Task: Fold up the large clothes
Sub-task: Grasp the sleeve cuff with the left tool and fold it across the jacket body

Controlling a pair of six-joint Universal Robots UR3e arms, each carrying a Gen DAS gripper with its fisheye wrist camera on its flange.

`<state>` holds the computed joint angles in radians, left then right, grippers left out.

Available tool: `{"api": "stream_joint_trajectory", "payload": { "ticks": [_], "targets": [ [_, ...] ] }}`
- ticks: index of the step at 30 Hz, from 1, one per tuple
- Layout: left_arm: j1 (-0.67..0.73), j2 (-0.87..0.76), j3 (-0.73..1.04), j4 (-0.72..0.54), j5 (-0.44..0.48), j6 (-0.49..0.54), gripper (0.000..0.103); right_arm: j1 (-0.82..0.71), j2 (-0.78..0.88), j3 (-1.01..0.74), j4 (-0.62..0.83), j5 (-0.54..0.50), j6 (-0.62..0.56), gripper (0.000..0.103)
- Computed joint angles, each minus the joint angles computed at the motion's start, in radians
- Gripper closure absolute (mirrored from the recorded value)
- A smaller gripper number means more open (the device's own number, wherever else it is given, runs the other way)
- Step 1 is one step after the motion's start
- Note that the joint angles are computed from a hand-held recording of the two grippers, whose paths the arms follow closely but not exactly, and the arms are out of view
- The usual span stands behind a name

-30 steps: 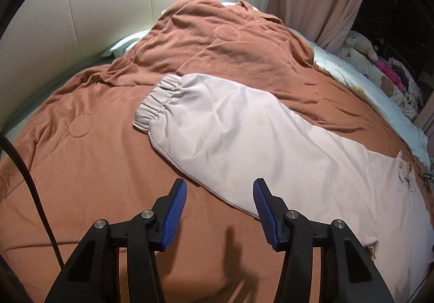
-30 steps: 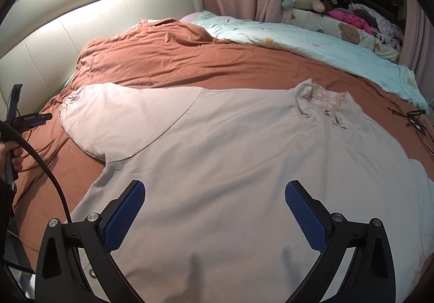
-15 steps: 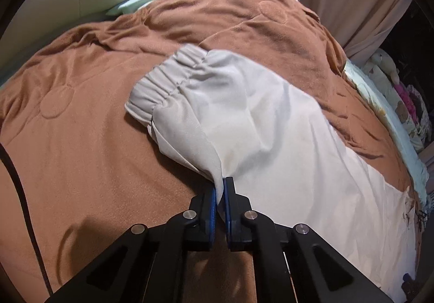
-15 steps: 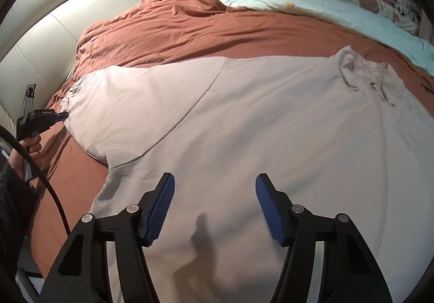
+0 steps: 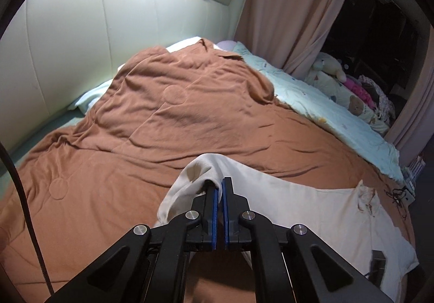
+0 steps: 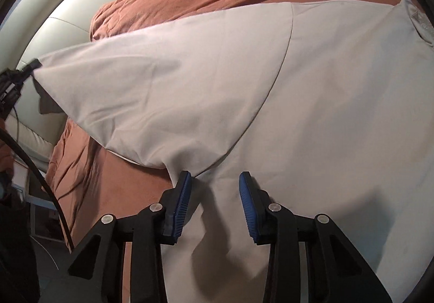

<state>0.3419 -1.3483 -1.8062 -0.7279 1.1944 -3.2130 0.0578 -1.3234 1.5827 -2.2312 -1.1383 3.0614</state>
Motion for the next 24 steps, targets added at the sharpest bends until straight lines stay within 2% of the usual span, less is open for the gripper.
{"api": "stream_joint_trajectory", "payload": {
  "ticks": [4, 7, 10, 12, 13, 14, 17, 19, 24],
  "targets": [
    [-0.127, -0.018, 0.156, -0.080, 0.058, -0.032, 0.100, -0.026, 0.023, -0.034, 0.040, 0.021, -0.015, 0.071],
    [-0.238, -0.056, 0.282, -0.132, 0.121, -0.050, 0.100, -0.087, -0.087, 0.058, 0.032, 0.027, -0.067, 0.071],
    [-0.349, -0.116, 0.410, -0.168, 0.189, -0.067, 0.100, -0.191, -0.224, 0.127, 0.122, 0.067, -0.173, 0.066],
    [-0.412, -0.155, 0.486, -0.191, 0.221, -0.087, 0.100, -0.270, -0.320, 0.161, 0.185, 0.095, -0.244, 0.044],
    [-0.447, -0.178, 0.527, -0.203, 0.240, -0.095, 0.100, -0.320, -0.380, 0.197, 0.199, 0.112, -0.281, 0.029],
    [-0.484, -0.202, 0.570, -0.215, 0.261, -0.103, 0.100, -0.364, -0.435, 0.228, 0.218, 0.130, -0.314, 0.027],
    [-0.581, -0.268, 0.681, -0.246, 0.312, -0.116, 0.100, -0.548, -0.609, 0.295, 0.383, 0.189, -0.470, 0.027],
    [-0.647, -0.318, 0.761, -0.275, 0.344, -0.120, 0.100, -0.706, -0.709, 0.296, 0.552, 0.216, -0.617, 0.027],
    [-0.805, -0.460, 0.973, -0.365, 0.420, -0.124, 0.100, -1.020, -0.857, 0.287, 0.867, 0.283, -0.893, 0.027]
  ]
}}
